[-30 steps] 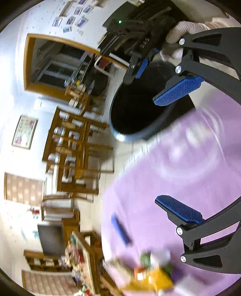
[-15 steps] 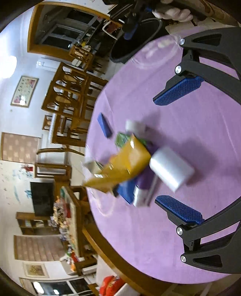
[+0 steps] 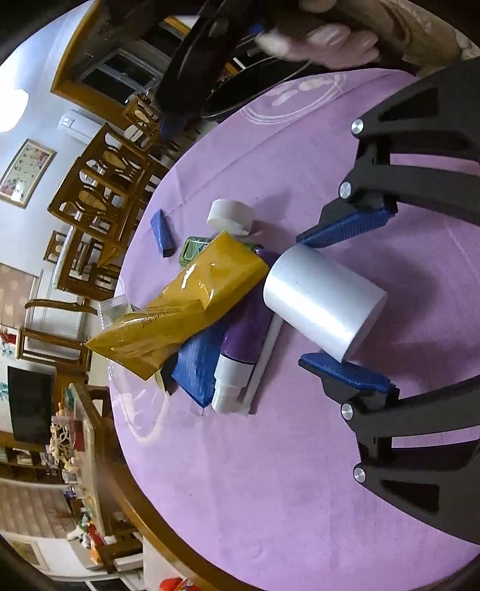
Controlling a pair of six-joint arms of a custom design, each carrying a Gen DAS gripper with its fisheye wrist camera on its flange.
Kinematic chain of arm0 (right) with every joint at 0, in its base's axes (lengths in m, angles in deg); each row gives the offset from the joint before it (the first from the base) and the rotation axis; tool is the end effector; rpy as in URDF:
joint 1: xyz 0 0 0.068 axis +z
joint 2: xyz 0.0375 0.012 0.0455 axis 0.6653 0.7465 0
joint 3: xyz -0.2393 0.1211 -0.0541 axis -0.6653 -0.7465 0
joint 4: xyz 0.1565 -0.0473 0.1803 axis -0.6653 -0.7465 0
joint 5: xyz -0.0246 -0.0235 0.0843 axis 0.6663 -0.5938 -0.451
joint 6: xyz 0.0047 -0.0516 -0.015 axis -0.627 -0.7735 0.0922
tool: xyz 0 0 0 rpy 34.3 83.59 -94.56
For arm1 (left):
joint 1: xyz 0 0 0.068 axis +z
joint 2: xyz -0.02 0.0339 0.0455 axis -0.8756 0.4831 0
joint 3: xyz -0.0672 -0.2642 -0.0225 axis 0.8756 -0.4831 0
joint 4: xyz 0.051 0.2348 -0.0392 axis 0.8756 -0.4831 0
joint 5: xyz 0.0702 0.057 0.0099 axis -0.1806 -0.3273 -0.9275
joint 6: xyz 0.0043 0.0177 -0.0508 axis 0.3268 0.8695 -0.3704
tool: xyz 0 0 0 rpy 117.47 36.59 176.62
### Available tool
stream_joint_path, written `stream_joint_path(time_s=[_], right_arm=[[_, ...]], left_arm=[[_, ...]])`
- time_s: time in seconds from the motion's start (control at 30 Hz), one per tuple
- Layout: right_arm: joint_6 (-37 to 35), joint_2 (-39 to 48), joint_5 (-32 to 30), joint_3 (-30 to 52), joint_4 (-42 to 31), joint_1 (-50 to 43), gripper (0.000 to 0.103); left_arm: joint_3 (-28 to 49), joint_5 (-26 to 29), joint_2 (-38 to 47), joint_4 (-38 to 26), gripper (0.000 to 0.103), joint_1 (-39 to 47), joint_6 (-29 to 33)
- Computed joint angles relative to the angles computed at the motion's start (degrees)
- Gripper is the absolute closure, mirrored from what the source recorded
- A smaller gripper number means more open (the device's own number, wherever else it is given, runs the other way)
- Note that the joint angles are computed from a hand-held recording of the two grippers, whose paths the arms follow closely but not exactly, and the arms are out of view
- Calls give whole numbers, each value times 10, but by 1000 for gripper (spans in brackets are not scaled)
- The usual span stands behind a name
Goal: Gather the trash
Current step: 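Grasp the white paper cup with the left tool while the right tool grasps the yellow foil bag, then carry the cup and yellow bag over the bin and open both tools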
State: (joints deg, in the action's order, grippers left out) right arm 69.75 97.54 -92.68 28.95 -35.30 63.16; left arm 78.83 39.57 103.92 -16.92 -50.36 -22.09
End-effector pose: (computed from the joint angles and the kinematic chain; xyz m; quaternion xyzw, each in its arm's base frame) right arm 0.2820 0.1166 0.2341 -0.1192 0.8990 0.1794 0.3814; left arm 0.2975 0.0373 0.1481 0.1767 0.9221 -0.1884 0.2882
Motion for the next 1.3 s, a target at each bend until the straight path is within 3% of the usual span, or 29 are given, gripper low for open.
stream_joint_path(time_s=[0.37, 0.53, 0.6, 0.8, 1.07, 1.3], right_arm=[[3, 239, 65, 204, -48, 67, 17], [2, 296, 79, 266, -90, 70, 41], [1, 302, 88, 267, -83, 77, 43], [11, 277, 69, 228, -41, 75, 61], [52, 160, 16, 98, 42, 55, 62], [92, -21, -22, -78, 118, 9, 62]], left_arm=[[-34, 40, -34, 15, 44, 72, 0], [-22, 44, -27, 7, 44, 73, -2], [-14, 47, -23, 1, 44, 72, -6], [-13, 44, -22, 7, 44, 70, -15], [-23, 43, -32, 20, 44, 71, -22], [-52, 73, -63, 57, 44, 94, -33]])
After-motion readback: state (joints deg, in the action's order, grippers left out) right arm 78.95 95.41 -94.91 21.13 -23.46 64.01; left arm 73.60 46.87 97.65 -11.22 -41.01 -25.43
